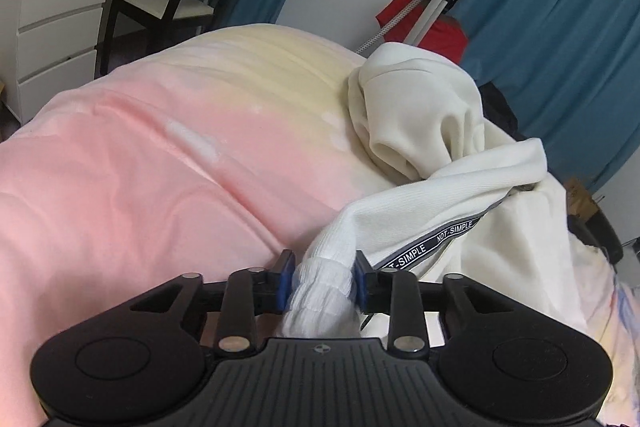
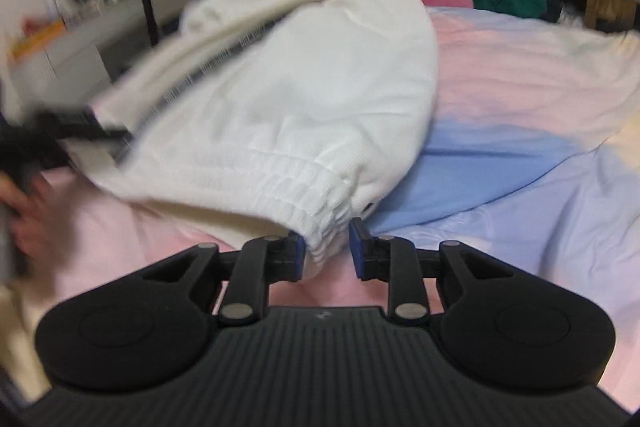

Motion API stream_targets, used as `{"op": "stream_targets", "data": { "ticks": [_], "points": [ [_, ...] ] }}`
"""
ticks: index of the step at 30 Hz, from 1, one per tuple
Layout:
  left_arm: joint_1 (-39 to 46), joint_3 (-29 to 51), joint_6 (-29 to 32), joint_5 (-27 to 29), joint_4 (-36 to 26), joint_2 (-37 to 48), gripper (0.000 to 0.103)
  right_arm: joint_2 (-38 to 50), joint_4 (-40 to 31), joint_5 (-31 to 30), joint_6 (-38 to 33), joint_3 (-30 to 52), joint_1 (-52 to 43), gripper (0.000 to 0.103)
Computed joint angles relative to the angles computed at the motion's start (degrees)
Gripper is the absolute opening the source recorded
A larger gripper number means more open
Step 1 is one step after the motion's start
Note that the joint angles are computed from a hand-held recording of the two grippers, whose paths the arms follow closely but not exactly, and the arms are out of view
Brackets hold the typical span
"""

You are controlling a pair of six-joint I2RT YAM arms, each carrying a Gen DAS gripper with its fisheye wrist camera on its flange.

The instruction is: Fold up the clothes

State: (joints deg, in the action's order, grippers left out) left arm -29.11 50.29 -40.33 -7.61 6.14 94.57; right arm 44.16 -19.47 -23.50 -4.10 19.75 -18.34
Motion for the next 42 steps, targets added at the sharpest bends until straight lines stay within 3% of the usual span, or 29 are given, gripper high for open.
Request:
{"op": "stream_targets", "data": {
  "ticks": [4,6,7,10,13,14,17,18,19,22,26,28,30,32,36,39,42],
  "points": [
    [-0.56,-3.05,-2.24,1.58,-0.56,-3.95,0.05,3.17,-2.96,-23.85,0.27,2.56,-17.52,0.062],
    [-1.02,-4.16,-3.21,2.18,-1.15,-5.64,0.059,6.26,1.28,-27.58,5.68,2.15,-21.76,0.072],
    [-1.34,-4.34,-3.65,2.5,-1.07,-5.79,0.061,7.85,3.97,-28.21,9.02,1.81,-23.17,0.072],
    [-2.23,-4.72,-3.72,2.85,0.37,-5.14,0.065,14.34,12.25,-22.3,16.04,0.55,-19.94,0.072],
    [-3.92,-4.27,-2.5,0.9,1.87,-3.2,0.068,23.54,21.16,-21.55,21.75,-0.29,-15.28,0.072],
    [-4.14,-4.24,-2.25,0.39,2.73,-2.45,0.066,26.88,24.08,-21.5,23.54,-0.29,-13.91,0.072],
    [-4.62,-4.17,-1.62,-1.03,5.45,-0.21,0.042,33.48,32.5,-19.51,28.52,-0.67,-9.27,0.069],
    [-4.3,-4.91,-2.03,-0.89,7.24,-0.33,0.032,33.25,33.98,-18.2,29.39,-1.34,-8.26,0.063],
    [-3.92,-5.76,-2.53,-0.66,9.16,-0.55,0.028,32.54,34.61,-17.95,29.87,-2.14,-8.15,0.046],
    [-2.45,-5.81,-2.49,-1.01,9.34,-4.43,0.019,30.32,36.38,-17.13,31.32,-4.54,-7.79,0.031],
    [2.1,-2.82,-1.33,0.87,6.09,-9.53,0.016,19.27,31.83,-22.81,36.66,-7.5,-5.48,0.027],
    [6.73,2.31,0.91,3.85,0.96,-10.54,0.016,10.88,29.79,-19.65,40.73,-8.6,2.43,0.027],
    [10.87,8.65,4.41,5.69,-4.85,-10.05,0.016,7.57,34.0,-13.45,48.22,-9.6,14.3,0.027],
    [14.17,15.96,8.74,5.24,-11.13,-8.38,0.016,12.43,44.1,-6.28,56.09,-9.5,27.49,0.026],
    [19.06,30.14,18.69,0.56,-21.71,-0.86,0.017,35.32,63.83,3.9,64.32,-1.02,47.47,0.026],
    [23.11,34.47,21.92,0.26,-24.22,5.65,0.019,49.16,64.93,6.17,65.65,9.87,53.55,0.027],
    [25.11,35.64,22.18,1.03,-23.58,11.84,0.021,57.3,59.53,7.75,62.45,18.23,57.11,0.027]
  ]
}}
